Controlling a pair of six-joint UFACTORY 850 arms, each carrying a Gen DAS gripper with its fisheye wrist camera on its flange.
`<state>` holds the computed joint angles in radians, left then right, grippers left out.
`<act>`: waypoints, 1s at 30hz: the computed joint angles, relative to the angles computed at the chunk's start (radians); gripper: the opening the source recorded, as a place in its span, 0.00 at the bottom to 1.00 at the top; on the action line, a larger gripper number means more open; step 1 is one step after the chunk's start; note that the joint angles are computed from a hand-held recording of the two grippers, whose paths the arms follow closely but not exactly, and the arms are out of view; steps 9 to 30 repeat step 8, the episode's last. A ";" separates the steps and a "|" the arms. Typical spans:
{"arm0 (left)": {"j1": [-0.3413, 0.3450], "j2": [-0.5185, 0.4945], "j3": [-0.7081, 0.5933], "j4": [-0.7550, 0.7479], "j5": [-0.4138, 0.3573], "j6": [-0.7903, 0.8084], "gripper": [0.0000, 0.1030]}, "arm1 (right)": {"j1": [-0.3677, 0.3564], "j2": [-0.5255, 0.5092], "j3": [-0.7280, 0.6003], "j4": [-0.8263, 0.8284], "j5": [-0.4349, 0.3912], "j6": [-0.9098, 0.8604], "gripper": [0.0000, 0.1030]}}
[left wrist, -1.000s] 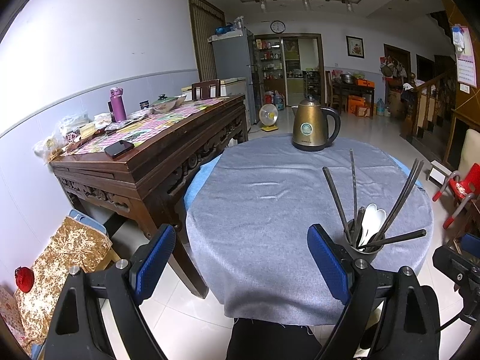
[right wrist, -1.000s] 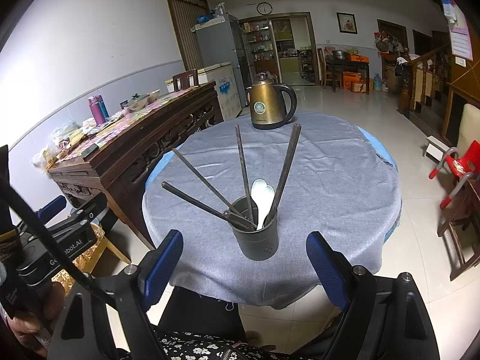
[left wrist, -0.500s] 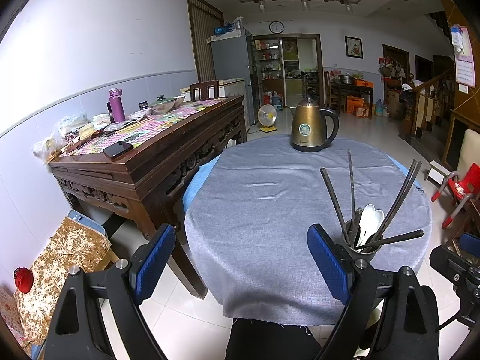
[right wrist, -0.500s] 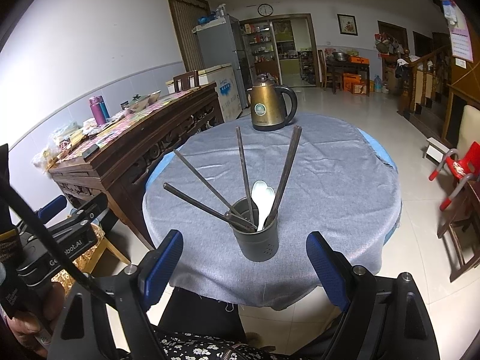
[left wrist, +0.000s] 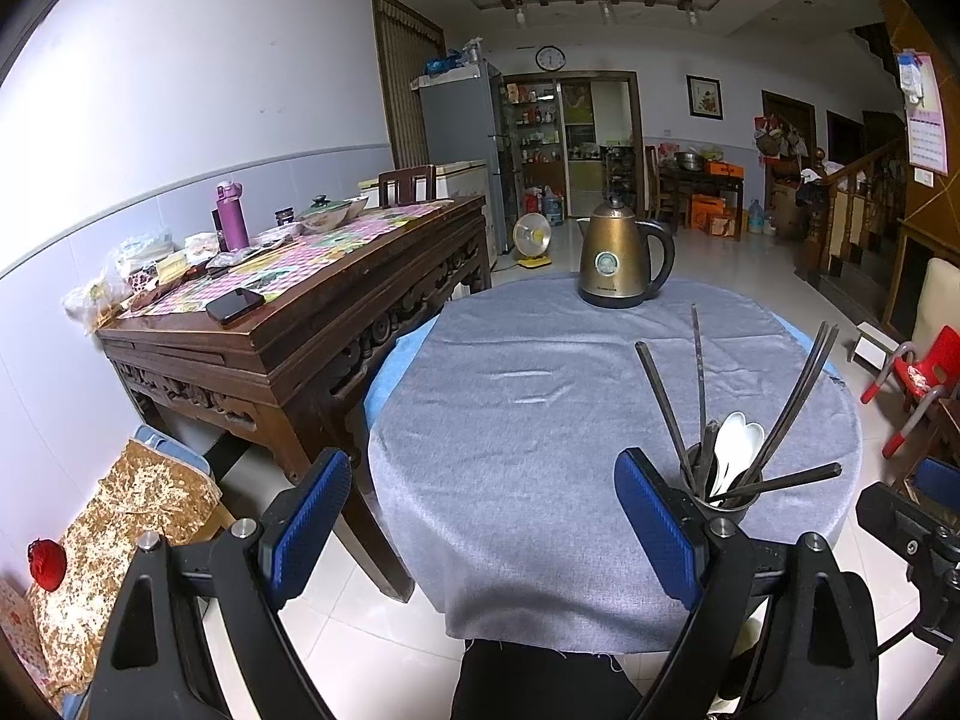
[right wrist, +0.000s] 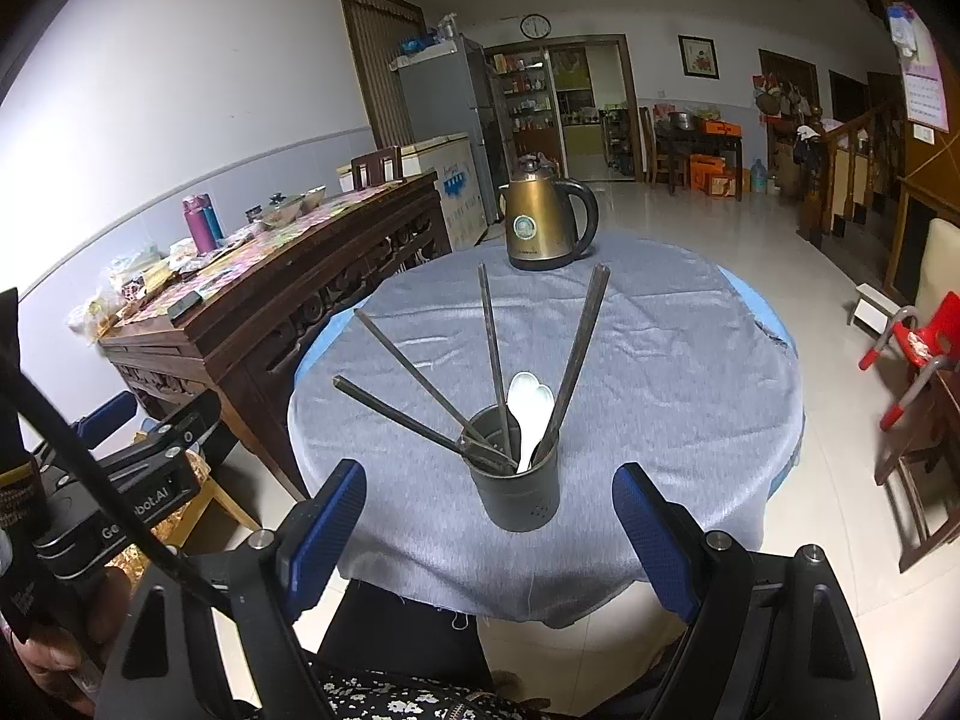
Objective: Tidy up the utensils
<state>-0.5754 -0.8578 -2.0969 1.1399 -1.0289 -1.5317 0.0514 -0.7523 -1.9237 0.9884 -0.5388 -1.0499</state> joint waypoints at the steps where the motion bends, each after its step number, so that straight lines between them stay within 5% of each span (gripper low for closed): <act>1: 0.000 0.001 0.002 0.003 0.000 -0.001 0.87 | 0.000 0.000 -0.001 0.001 -0.001 -0.001 0.84; 30: 0.019 -0.007 0.000 -0.012 0.034 -0.013 0.87 | -0.008 -0.002 0.002 0.038 -0.013 -0.034 0.84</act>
